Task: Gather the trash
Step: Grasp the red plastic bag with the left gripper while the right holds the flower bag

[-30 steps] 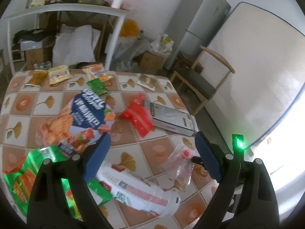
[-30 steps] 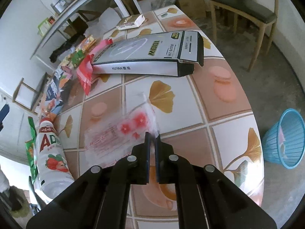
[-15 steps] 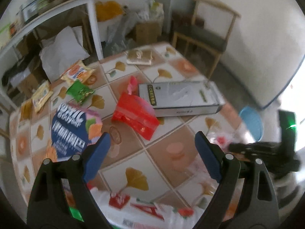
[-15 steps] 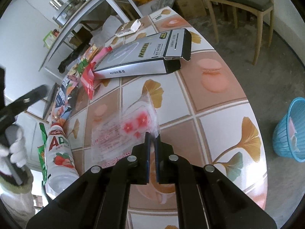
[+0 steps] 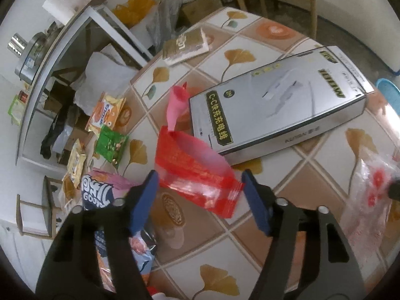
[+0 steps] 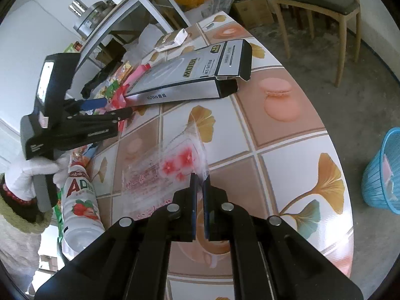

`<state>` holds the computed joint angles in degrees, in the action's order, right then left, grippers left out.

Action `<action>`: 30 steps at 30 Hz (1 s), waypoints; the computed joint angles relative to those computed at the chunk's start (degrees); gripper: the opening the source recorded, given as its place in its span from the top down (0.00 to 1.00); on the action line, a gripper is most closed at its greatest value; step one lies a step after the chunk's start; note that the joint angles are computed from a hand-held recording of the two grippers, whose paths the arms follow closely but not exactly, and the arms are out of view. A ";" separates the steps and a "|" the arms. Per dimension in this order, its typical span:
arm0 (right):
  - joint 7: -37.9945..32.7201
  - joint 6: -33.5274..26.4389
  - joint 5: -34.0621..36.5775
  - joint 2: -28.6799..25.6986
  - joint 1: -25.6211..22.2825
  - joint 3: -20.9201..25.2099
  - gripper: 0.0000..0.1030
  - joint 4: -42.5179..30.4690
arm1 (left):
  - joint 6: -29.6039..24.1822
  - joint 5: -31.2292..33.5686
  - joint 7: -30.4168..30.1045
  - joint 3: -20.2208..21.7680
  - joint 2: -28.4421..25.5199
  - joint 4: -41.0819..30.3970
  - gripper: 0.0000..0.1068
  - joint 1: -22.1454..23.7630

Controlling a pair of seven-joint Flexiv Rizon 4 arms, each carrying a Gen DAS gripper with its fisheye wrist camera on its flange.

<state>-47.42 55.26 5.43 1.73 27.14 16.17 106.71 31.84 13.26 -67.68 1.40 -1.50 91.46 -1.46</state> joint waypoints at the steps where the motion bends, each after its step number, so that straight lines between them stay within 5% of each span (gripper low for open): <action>1: -0.06 0.08 0.04 0.02 0.00 0.00 0.96 0.06 | -0.19 0.15 -0.51 -0.08 -0.19 -0.18 0.46 -0.03; 6: -0.53 0.21 0.76 0.05 0.01 -0.05 0.96 0.02 | -1.05 -1.44 -1.28 0.02 -0.41 -0.60 0.79 0.11; 12: -1.29 0.12 2.20 0.05 -0.07 -0.15 0.96 -0.24 | 0.16 -3.91 0.16 0.38 0.95 0.69 0.97 0.42; 30: -0.94 1.26 5.47 2.64 0.21 0.11 0.96 0.88 | 5.42 -18.32 7.07 2.54 10.99 7.95 1.00 2.31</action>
<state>-48.36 56.52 10.89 4.37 27.35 16.27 107.59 37.26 -5.05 -60.61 3.94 9.49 99.41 0.84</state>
